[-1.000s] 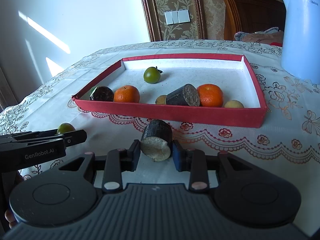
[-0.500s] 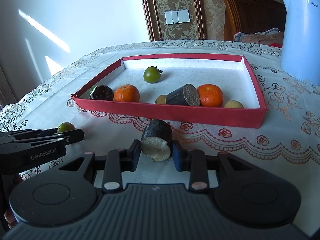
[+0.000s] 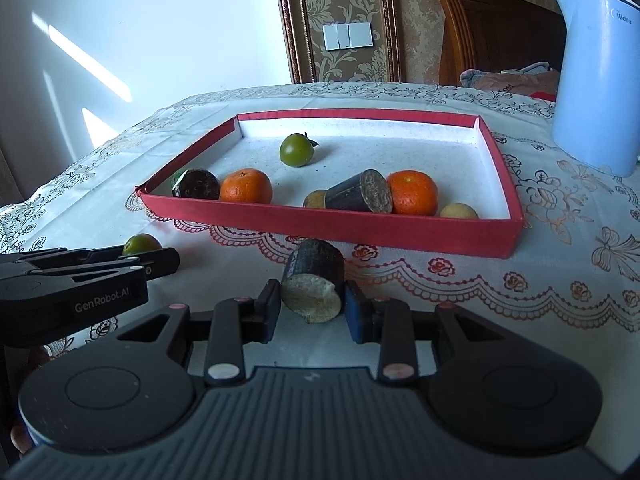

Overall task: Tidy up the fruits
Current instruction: 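Hold the green tomato in the left tool while the right tool grips the dark eggplant piece, then carry the tomato and the eggplant piece over the red tray with both tools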

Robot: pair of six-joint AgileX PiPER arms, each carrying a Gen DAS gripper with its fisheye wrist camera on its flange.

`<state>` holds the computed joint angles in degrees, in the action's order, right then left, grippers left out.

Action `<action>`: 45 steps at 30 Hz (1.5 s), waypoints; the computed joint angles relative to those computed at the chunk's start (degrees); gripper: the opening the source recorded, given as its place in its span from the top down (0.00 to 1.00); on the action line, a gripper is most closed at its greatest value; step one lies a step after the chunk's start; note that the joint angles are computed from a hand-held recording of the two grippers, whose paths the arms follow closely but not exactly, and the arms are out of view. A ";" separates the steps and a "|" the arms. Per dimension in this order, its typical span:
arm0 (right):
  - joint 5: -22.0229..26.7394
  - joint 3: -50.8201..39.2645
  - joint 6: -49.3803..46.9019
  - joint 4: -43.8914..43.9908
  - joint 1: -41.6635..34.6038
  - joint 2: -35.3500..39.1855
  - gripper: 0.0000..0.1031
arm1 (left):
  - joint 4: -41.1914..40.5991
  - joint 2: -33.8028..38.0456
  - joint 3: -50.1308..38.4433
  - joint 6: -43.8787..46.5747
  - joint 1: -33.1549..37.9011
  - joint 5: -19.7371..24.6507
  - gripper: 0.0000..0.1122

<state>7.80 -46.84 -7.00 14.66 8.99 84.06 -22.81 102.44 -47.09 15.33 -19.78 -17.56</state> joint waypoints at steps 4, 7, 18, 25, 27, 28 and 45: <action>-0.10 0.48 -0.67 0.83 -0.21 -0.48 0.69 | -2.47 0.30 -0.58 2.34 -1.49 -0.71 0.72; -0.17 0.84 -2.49 2.75 -0.41 -0.89 0.69 | -3.52 0.49 -0.96 3.23 -1.96 -1.04 0.72; -0.92 1.76 -12.59 12.84 -1.07 -1.64 0.69 | -7.67 0.76 -1.90 7.27 -3.37 -2.64 0.72; -0.94 1.39 -12.56 12.78 -1.35 -1.27 0.69 | -11.22 2.05 -3.73 10.77 -4.62 -3.91 0.72; -0.84 1.23 -12.18 12.40 -1.32 -1.08 0.69 | -11.74 2.62 -4.35 11.48 -4.67 -3.53 0.72; -0.74 1.16 -11.51 11.78 -1.30 -1.00 0.69 | -11.41 2.93 -4.67 11.23 -4.53 -3.14 0.72; -1.31 0.80 -23.77 23.48 -2.16 -3.23 0.69 | -9.68 1.87 -4.94 8.68 -3.25 -3.27 0.72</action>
